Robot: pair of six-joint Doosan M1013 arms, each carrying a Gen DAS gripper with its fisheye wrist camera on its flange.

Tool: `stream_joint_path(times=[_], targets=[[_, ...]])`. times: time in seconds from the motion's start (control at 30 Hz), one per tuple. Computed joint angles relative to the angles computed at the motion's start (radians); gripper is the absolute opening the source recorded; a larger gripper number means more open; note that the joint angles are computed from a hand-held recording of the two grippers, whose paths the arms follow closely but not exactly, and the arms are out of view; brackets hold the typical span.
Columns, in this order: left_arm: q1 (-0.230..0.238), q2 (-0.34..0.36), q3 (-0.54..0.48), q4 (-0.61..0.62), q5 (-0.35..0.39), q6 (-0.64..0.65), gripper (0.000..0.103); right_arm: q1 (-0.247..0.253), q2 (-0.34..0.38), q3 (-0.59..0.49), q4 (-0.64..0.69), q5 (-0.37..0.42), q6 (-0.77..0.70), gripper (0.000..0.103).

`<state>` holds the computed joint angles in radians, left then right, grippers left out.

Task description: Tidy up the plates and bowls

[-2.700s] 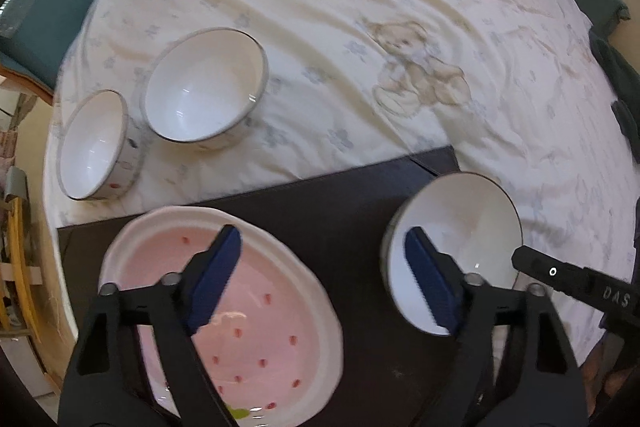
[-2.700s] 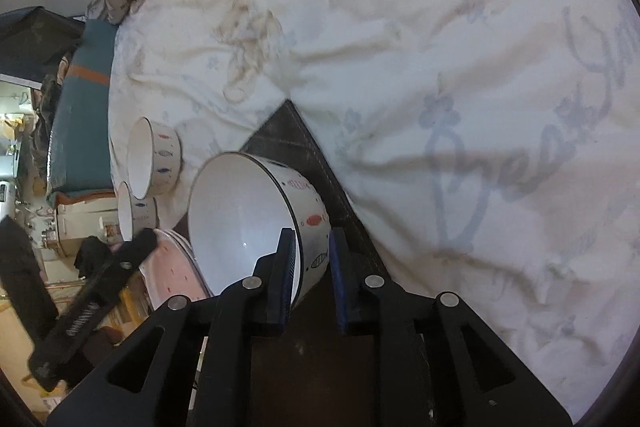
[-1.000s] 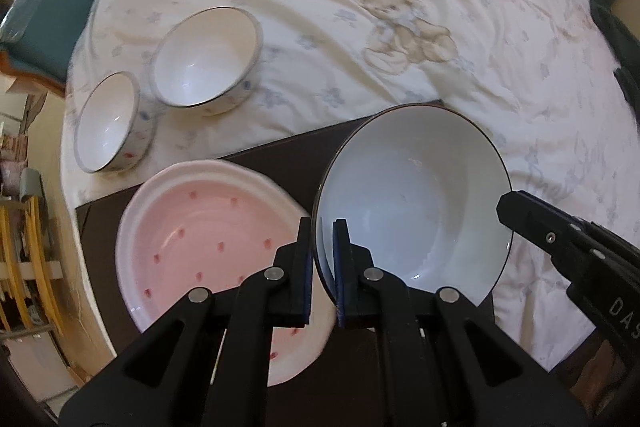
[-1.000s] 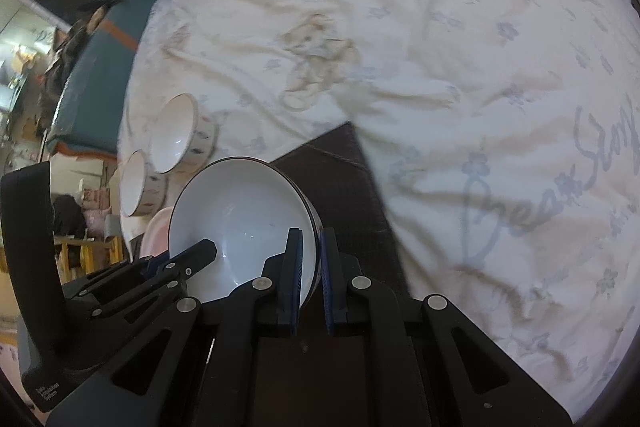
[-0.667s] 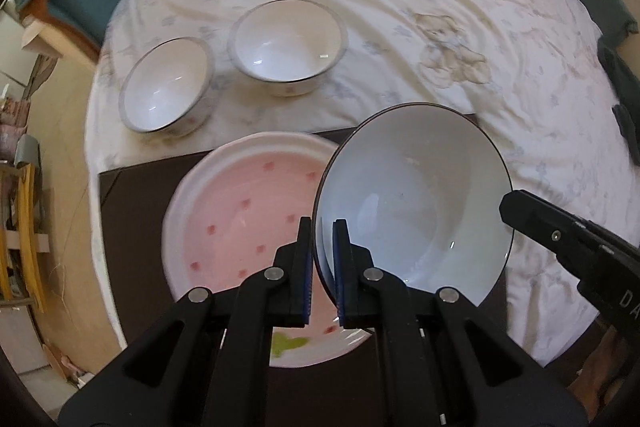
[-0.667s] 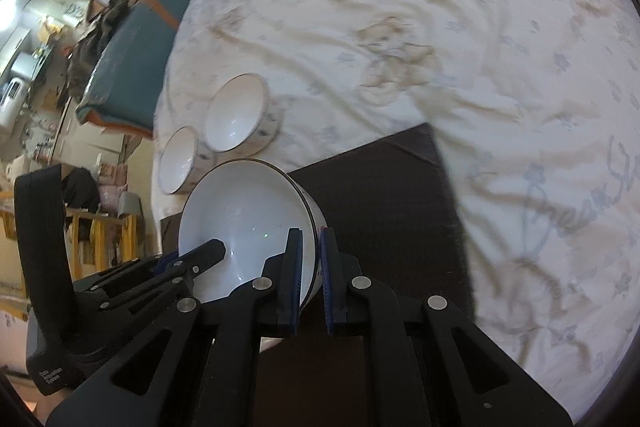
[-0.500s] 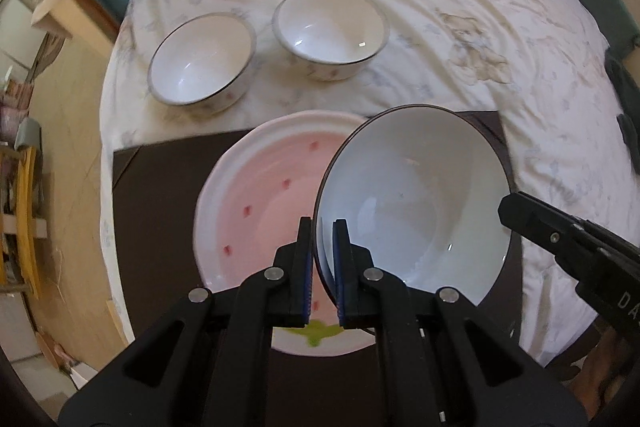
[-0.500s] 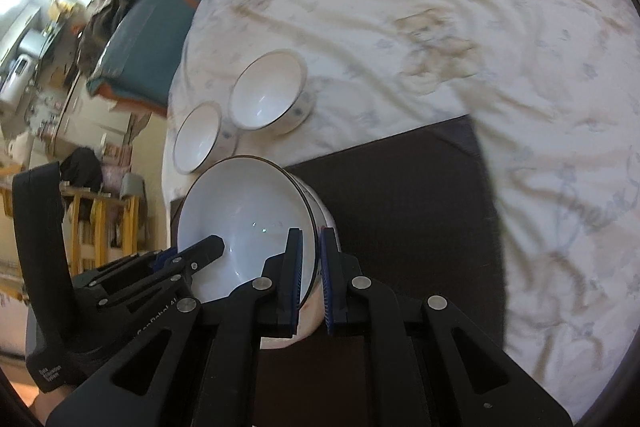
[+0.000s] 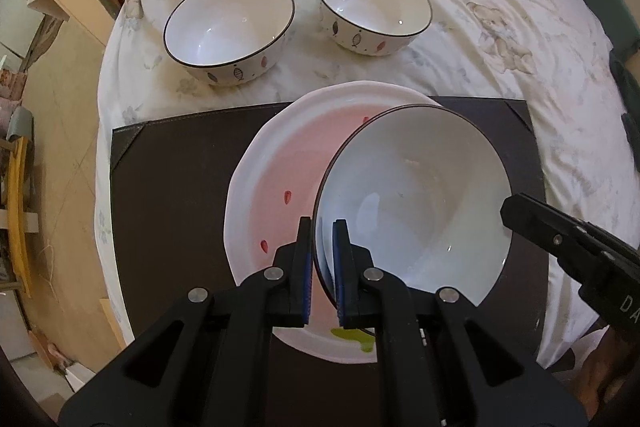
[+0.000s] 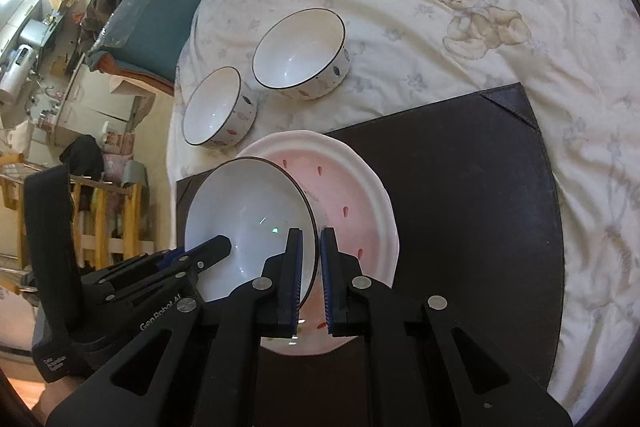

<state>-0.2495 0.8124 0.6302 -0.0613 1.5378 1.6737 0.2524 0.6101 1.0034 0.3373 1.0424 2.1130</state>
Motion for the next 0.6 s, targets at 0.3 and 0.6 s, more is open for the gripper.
stream_joint_path(times=[0.3, 0.6], targets=[[0.013, 0.012, 0.007, -0.006, 0.001, -0.005, 0.007, 0.005, 0.021, -0.016, -0.002, 0.008, 0.004, 0.01], [0.012, 0.006, 0.021, -0.002, -0.019, -0.009, 0.007, 0.006, 0.032, -0.021, 0.017, 0.009, 0.006, 0.01]])
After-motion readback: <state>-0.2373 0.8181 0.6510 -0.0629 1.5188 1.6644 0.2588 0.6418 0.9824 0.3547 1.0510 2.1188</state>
